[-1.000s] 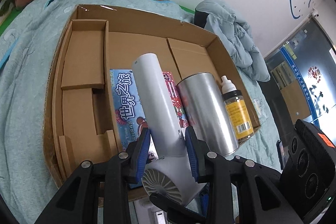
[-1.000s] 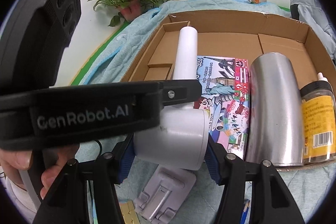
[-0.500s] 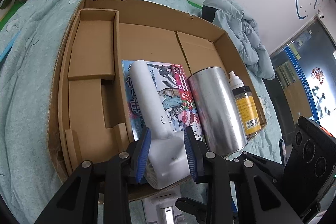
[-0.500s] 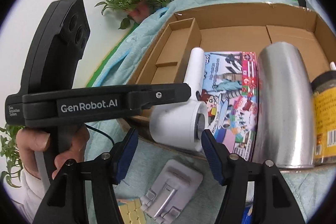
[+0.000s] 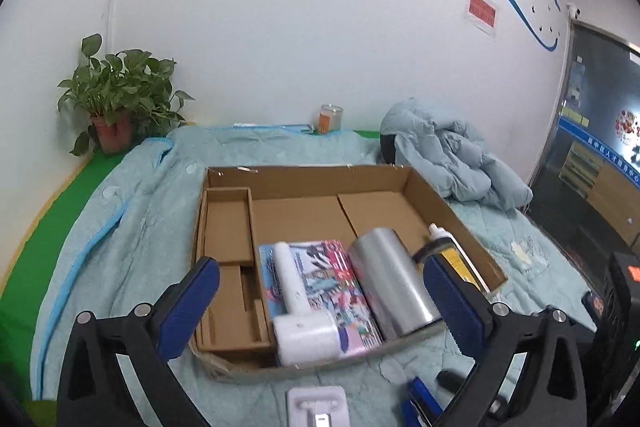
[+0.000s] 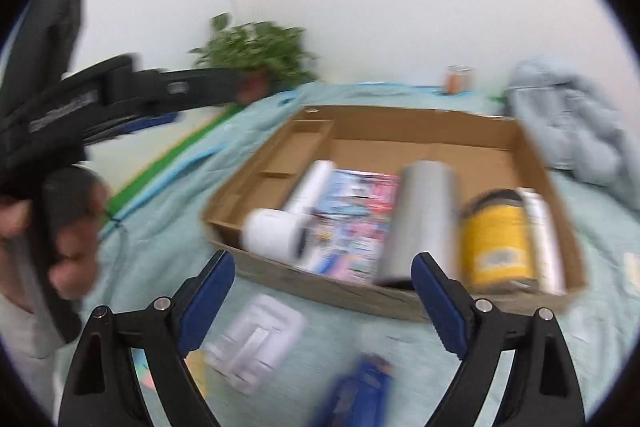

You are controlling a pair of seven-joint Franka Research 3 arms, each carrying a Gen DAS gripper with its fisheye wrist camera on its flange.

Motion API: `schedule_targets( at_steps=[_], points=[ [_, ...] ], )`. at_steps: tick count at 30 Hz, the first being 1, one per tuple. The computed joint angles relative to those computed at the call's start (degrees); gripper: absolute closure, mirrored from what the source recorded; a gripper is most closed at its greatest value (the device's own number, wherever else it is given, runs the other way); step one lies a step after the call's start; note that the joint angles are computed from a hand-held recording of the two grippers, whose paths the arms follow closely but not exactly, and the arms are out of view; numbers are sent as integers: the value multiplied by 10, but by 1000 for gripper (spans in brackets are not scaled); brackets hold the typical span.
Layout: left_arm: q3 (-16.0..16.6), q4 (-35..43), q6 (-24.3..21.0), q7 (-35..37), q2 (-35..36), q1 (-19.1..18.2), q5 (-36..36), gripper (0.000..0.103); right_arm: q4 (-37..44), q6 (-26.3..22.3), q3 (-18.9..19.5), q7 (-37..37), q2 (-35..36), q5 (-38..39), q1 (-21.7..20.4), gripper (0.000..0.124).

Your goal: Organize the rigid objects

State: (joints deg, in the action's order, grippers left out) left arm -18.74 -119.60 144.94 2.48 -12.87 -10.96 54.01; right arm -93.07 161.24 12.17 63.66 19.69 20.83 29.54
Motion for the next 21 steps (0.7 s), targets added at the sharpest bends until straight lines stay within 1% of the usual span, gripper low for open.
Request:
schedule_targets(
  at_steps=[1, 2, 3, 4, 5, 6, 7, 8, 9, 10, 11, 12, 13, 14, 15, 16, 18, 19, 21],
  points=[
    [-7, 2, -6, -10, 3, -3, 2, 1, -26, 16, -21, 31, -18, -19, 10, 34],
    [-10, -2, -4, -19, 1, -6, 4, 3, -45, 20, -26, 44, -32, -18, 6, 34],
    [-12, -8, -1, -27, -2, -9, 5, 11, -62, 20, -11, 25, -46, 10, -14, 34],
    [-13, -14, 6, -29, -1, -16, -5, 52, -80, 27, 2, 1, -59, 40, -30, 35],
    [-4, -22, 22, -4, -1, -26, -40, 100, -95, 37, 2, -3, -69, 50, -34, 48],
    [8, -27, 34, 26, 4, -41, -86, 103, -107, 43, -15, 26, -76, 25, -23, 63],
    [0, -35, 37, 16, 1, -39, -94, 101, -114, 44, -23, 41, -80, 15, -19, 65],
    [-10, -43, 36, -5, -5, -37, -84, 101, -126, 46, -10, 25, -89, 46, -33, 65],
    [-18, -46, 28, -16, -8, -37, -78, 97, -131, 49, 4, 1, -92, 80, -44, 63],
    [-23, -46, 15, -16, -8, -41, -81, 71, -138, 49, 8, -11, -98, 102, -50, 57],
    [-24, -44, 1, -12, -8, -46, -93, 20, -143, 53, 3, -5, -100, 102, -47, 36],
    [-24, -48, -8, -26, -12, -53, -94, 0, -151, 53, 10, -28, -107, 127, -53, 30],
    [-40, -62, 7, -80, -21, -40, -60, 2, -152, 42, 17, -58, -110, 155, -61, 30],
    [-44, -71, 25, -113, -24, -37, -39, 1, -153, 23, 18, -77, -113, 172, -63, 30],
    [-40, -76, 37, -117, -26, -40, -44, 1, -155, 4, 14, -84, -115, 176, -61, 30],
    [-28, -80, 53, -100, -20, -49, -71, 1, -164, -8, 10, -85, -120, 173, -57, 30],
    [-21, -84, 67, -83, -13, -56, -100, 1, -171, -44, 1, -75, -121, 151, -48, 30],
    [-17, -89, 85, -76, -7, -60, -116, 1, -178, -60, -3, -65, -122, 137, -42, 30],
    [-6, -96, 122, -51, 6, -67, -151, 1, -190, -74, -9, -41, -122, 109, -32, 30]
  ],
)
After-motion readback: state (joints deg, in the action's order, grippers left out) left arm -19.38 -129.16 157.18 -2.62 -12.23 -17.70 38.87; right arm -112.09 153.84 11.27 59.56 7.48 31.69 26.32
